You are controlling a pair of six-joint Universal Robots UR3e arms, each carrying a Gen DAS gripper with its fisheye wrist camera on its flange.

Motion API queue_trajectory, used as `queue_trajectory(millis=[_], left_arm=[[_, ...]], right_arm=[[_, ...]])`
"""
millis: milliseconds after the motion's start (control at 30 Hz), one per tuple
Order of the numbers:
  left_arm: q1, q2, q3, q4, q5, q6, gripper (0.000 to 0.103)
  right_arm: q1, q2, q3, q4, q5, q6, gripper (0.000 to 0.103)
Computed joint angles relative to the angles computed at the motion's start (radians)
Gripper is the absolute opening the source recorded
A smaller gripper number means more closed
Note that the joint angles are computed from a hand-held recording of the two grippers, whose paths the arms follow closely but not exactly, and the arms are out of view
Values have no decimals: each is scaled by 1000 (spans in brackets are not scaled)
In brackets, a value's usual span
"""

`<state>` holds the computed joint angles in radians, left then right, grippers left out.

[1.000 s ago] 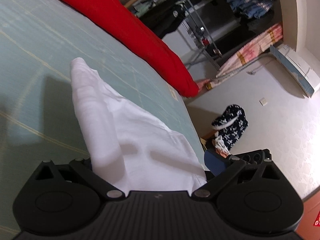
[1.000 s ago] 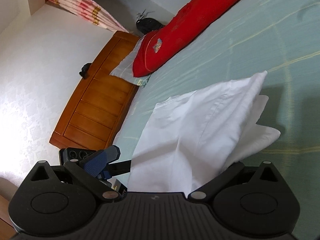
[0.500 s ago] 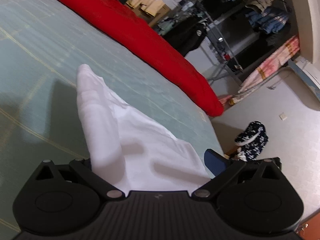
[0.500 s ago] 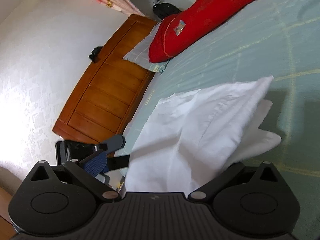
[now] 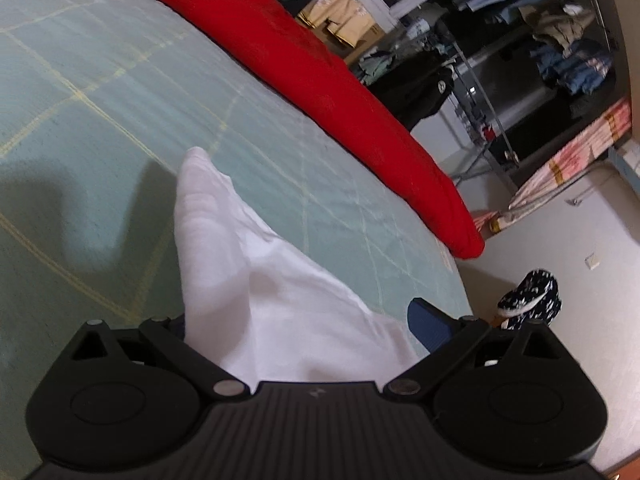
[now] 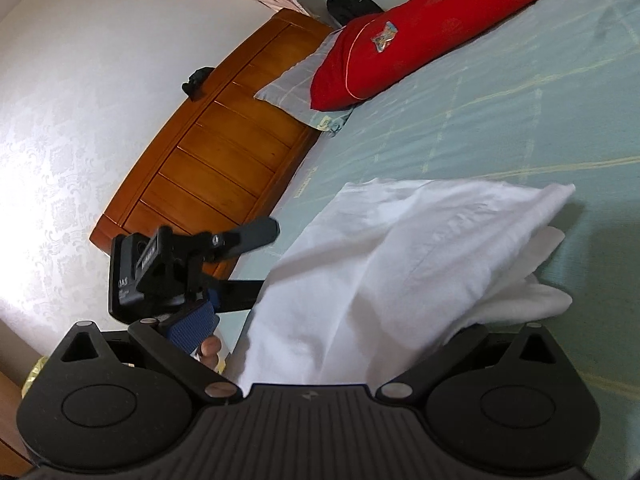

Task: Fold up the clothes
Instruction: 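Lay the gripped edge over the shirt and open the right tool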

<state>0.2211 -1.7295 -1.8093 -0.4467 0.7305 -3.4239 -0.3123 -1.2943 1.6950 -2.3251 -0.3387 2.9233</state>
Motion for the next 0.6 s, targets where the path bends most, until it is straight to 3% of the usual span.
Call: queue_trajectory(millis=[133,267,500,600], left_arm=[[19,-31,22,7,20,10,98],[35,-57,3,52,38,-3,98],[52,-62,-79,96,133,-9,97],[68,-5,-126,98,166,5,97]], right_arm=[[44,57,11,-198,-26,91,103],[84,99,8,-291,-49,118,103],[100,146,31,-304,-93,64,103],[49,149,79,-302,-57,86,103]])
